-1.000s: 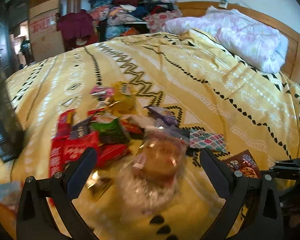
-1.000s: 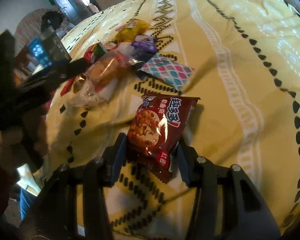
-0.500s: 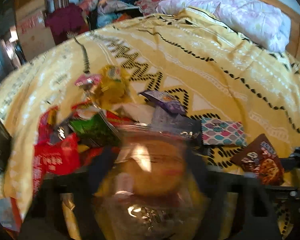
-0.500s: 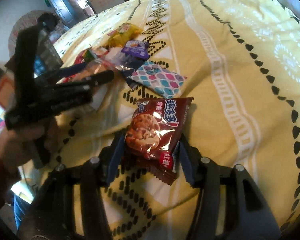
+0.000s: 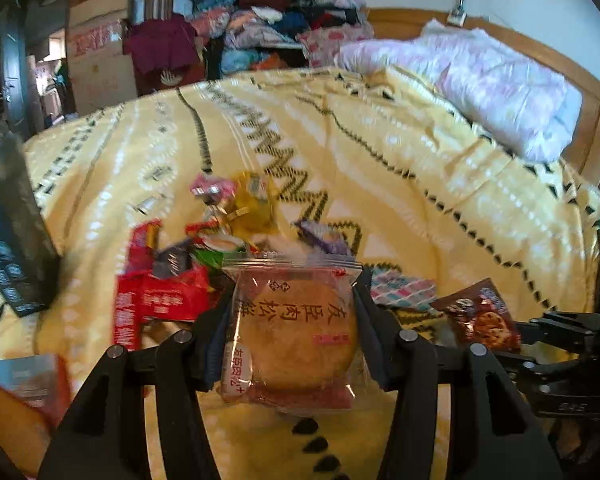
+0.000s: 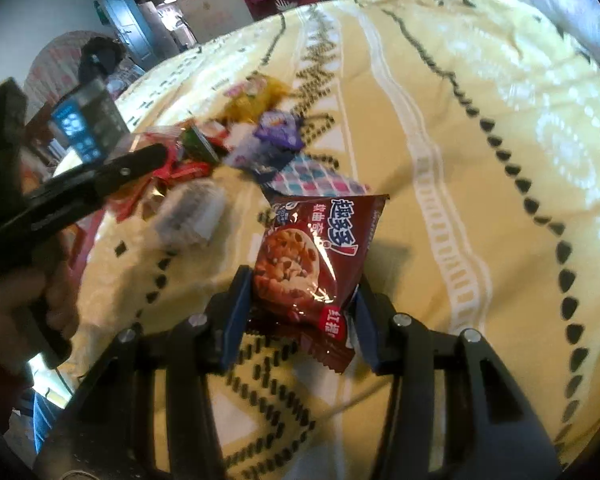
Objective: Organize snacks
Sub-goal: 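Carry both packs over the glass bowl and open both tools to release them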
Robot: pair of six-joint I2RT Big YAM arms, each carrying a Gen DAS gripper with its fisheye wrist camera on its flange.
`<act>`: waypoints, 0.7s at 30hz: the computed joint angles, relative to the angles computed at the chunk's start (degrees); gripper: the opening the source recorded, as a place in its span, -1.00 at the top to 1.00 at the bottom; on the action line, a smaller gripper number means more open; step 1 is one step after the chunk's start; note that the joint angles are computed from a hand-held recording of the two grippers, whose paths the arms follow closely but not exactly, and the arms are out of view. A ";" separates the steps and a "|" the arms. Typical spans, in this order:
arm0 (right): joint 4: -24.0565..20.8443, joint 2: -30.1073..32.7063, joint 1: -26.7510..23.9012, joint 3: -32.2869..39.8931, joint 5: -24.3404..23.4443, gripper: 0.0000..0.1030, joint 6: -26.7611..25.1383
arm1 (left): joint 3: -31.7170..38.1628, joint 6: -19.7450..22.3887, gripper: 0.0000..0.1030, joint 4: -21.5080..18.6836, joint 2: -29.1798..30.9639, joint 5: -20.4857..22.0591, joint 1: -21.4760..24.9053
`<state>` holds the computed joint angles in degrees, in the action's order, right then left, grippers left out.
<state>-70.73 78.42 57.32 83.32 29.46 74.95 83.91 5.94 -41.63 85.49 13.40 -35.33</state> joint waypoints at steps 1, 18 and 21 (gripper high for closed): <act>-0.57 0.30 0.21 1.09 0.71 0.06 -0.41 | 0.02 -0.24 -0.10 -0.38 -1.10 -0.28 0.19; -7.15 17.01 3.66 36.63 10.08 0.06 -20.39 | 3.40 -2.61 -0.10 -8.62 -16.30 -5.79 14.14; -7.29 20.99 3.83 43.67 9.74 0.06 -24.23 | 4.67 -2.42 -0.10 -9.52 -17.56 -5.37 18.97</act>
<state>-78.02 99.40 61.15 126.99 39.20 50.72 88.58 3.52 -51.15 67.93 8.03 -16.36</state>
